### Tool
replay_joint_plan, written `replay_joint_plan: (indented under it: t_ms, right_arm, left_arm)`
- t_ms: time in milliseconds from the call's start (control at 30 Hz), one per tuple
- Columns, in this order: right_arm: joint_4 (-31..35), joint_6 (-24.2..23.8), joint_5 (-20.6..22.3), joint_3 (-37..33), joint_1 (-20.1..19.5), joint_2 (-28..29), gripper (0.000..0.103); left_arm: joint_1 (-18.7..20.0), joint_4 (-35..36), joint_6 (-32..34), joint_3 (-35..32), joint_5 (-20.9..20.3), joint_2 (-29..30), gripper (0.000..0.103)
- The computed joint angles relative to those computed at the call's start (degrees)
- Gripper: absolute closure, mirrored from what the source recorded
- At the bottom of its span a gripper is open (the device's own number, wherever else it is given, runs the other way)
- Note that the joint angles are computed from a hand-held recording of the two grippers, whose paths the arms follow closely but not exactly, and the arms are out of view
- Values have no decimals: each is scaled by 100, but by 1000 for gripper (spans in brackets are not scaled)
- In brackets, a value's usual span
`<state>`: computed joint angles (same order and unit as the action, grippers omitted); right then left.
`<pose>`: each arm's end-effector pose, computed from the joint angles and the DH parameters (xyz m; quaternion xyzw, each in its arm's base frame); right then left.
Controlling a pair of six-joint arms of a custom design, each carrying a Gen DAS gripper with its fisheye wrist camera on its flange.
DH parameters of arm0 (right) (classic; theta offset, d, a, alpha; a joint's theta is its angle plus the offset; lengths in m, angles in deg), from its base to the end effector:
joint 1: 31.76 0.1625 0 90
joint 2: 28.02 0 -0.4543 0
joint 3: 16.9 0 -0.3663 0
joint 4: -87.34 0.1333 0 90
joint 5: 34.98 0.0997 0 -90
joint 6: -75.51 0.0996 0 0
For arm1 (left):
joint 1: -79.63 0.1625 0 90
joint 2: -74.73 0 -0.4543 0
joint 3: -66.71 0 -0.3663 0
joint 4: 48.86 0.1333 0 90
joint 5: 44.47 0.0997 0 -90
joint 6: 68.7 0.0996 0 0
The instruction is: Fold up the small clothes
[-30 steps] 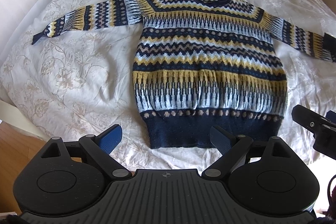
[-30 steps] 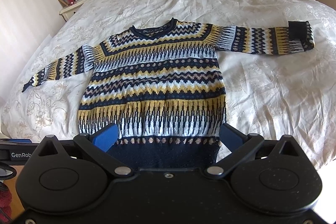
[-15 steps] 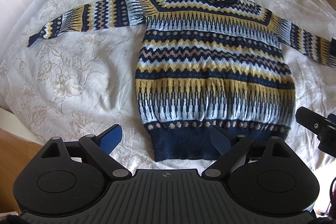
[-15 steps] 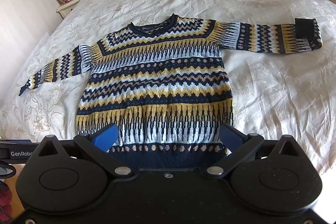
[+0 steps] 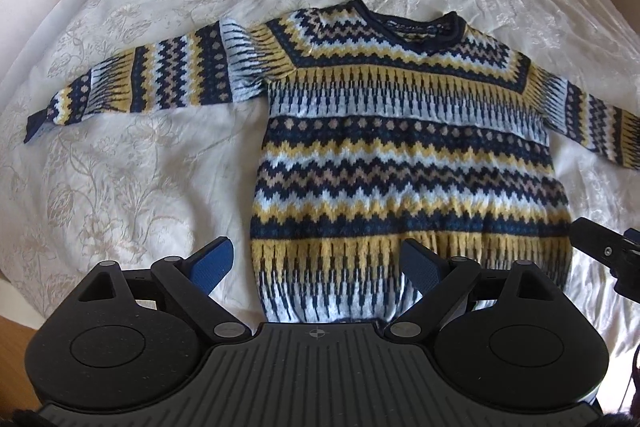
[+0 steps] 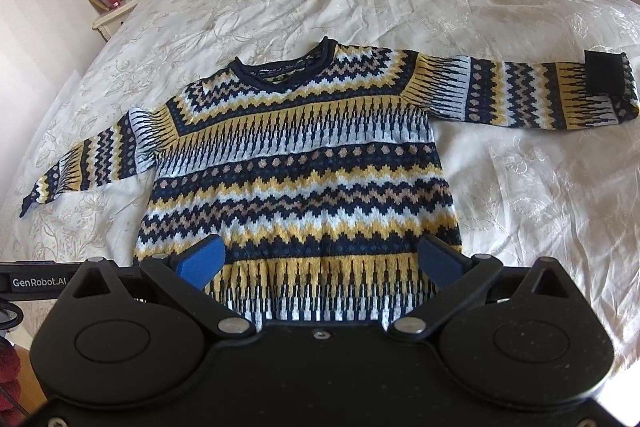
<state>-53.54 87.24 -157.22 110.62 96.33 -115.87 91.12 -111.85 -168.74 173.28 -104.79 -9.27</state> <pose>0.3180 -0.2757 0.3194 0.1916 -0.9371 0.2015 0.2111 -0.3404 -0.2555 0.3417 -0.0584 0.8822 -0.2274 0.4082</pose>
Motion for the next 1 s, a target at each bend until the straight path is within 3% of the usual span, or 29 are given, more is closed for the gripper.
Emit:
replay_joint_plan:
  t_ms: [67,133,433,733,900,1000]
  right_arm:
    - [-184,-17,-56,-25,-58,106,1]
    - [-404,-5,-162,-27,-104,204,1]
    - [-1200,-55,-554,153,-316,397,1]
    - [-1452,-878,-989,162,-701,333,1]
    - [-1731,-1829,-1060,-17,-1188,311,2]
    - [-2034,-2460,-1041,-182,-1546,359,8]
  left_arm:
    - [75,-117,206,16,247,-20,15]
    - [177,-318,542,34,442,-33,25]
    - [466,-1027,1520,262,791,-58,26]
    - [605,-1560,1629,425,993,10,26]
    - [637,-1227,1233,208,1057,369,26]
    - [664,-1319,1146,166,988,521,26]
